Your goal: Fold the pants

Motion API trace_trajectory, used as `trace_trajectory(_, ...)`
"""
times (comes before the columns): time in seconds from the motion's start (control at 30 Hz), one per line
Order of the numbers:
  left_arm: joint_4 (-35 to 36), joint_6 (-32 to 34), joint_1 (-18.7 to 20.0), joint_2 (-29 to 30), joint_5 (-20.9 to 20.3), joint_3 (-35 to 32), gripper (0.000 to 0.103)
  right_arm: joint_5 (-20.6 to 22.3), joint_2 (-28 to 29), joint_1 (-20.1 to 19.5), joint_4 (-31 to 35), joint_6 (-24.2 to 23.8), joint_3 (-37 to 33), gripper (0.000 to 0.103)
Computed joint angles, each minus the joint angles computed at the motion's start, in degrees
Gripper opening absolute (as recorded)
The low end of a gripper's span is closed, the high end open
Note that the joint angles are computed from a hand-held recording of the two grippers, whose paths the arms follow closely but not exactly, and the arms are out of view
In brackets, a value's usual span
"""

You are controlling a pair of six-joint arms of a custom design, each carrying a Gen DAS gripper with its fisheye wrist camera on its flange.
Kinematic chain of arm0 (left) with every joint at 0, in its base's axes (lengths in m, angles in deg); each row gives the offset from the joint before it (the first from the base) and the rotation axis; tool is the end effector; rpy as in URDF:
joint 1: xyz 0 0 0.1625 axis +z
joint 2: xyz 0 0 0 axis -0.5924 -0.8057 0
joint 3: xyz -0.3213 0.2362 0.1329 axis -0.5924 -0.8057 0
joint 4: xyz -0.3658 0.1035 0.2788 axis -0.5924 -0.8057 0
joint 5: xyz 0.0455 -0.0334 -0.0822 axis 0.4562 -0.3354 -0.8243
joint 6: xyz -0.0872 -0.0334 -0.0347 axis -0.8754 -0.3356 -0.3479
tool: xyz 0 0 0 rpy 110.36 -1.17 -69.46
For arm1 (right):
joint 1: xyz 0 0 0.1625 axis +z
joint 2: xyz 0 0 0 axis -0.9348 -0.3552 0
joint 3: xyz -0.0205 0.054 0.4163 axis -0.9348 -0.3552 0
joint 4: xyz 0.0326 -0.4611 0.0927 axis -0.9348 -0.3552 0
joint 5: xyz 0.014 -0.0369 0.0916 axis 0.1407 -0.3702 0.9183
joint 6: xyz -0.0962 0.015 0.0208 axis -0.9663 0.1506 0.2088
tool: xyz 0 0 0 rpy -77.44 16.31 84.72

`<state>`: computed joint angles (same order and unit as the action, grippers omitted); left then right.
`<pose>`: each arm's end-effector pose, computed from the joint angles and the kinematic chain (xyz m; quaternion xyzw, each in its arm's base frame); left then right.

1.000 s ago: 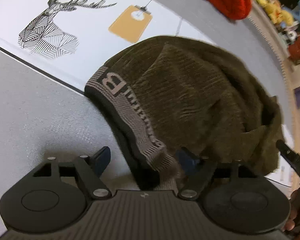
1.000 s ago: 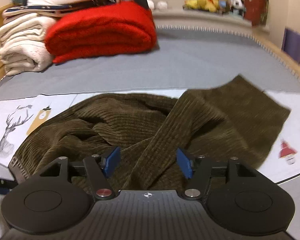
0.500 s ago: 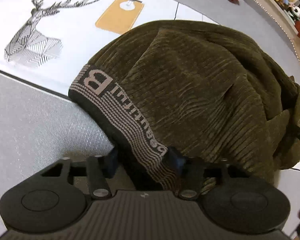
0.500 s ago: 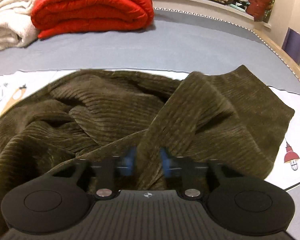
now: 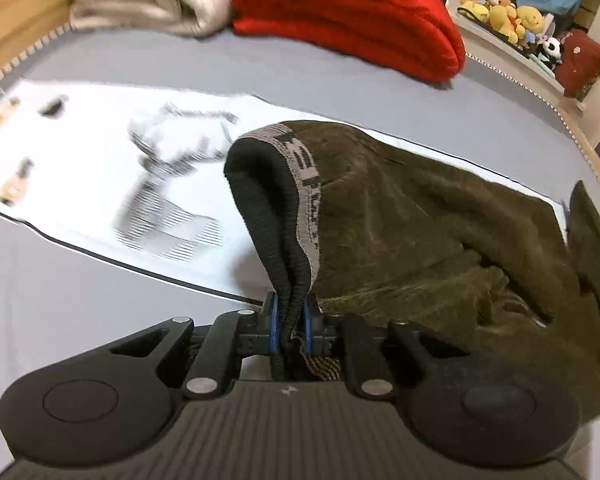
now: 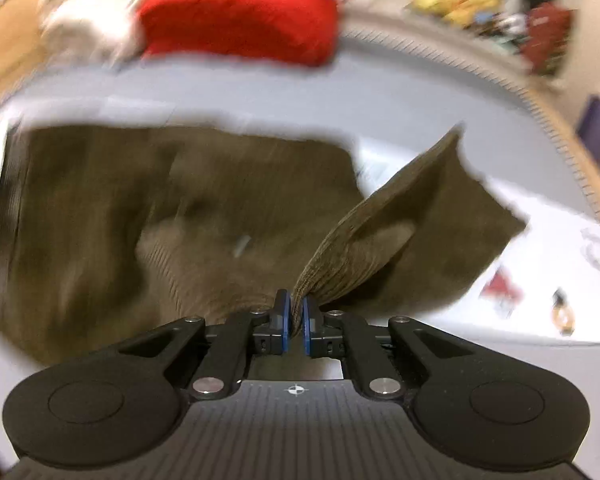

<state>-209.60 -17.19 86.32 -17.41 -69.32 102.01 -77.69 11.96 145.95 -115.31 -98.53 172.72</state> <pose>-0.3162 -0.7164 0.0295 -0.0356 0.8714 -0.3316 0.3599 -0.0660 -0.7173 0.4310 0.3173 -0.8594 0.1971 0.3491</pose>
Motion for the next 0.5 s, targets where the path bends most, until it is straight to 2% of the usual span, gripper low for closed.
trace_trajectory(0.07,3.95,-1.80,-0.55,-1.69,1.81,1.65,0.013,-4.02,-1.54,-0.63,6.49,-3.97,1.78,0.006)
trace_trajectory(0.13,12.66,-7.73,-0.66,-3.26,2.30,1.98,0.013,-7.26,-2.40,-1.21,10.45,-7.79,3.43,0.007)
trace_trajectory(0.2,22.70,-15.12,-0.32,-3.35,2.08,0.34,0.012,-8.38,-3.11,-1.69,12.19,-11.23,4.45,0.008)
trace_trajectory(0.23,27.69,-19.01,-0.32,-3.09,2.77,-0.83,0.013,-7.74,-3.36,-1.92,14.50,-10.50,3.76,0.012)
trace_trajectory(0.27,30.28,-22.13,-0.33,-3.10,3.56,-1.33,0.015,-6.33,-3.50,-2.15,17.74,-8.60,2.28,0.012)
trace_trajectory(0.3,30.47,-23.56,-0.40,-3.21,3.72,-1.59,0.024,-3.83,-3.73,-2.51,20.57,-6.58,0.70,0.012)
trace_trajectory(0.33,28.26,-23.67,-0.62,-3.60,3.82,-1.06,0.030,-0.16,-3.81,-2.98,23.02,-4.31,-1.59,0.017)
trace_trajectory(0.37,24.96,-22.31,-0.85,-3.85,3.84,-0.33,0.041,3.13,-3.49,-3.23,24.28,-1.64,-3.74,0.026)
trace_trajectory(0.43,21.66,-19.34,-1.28,-2.71,3.03,-1.01,0.043,9.74,-2.39,-4.13,24.58,5.37,-8.10,0.038)
trace_trajectory(0.5,16.47,-13.71,-1.25,-0.66,1.01,-2.48,0.047,13.26,-0.62,-4.95,21.74,11.76,-11.24,0.044)
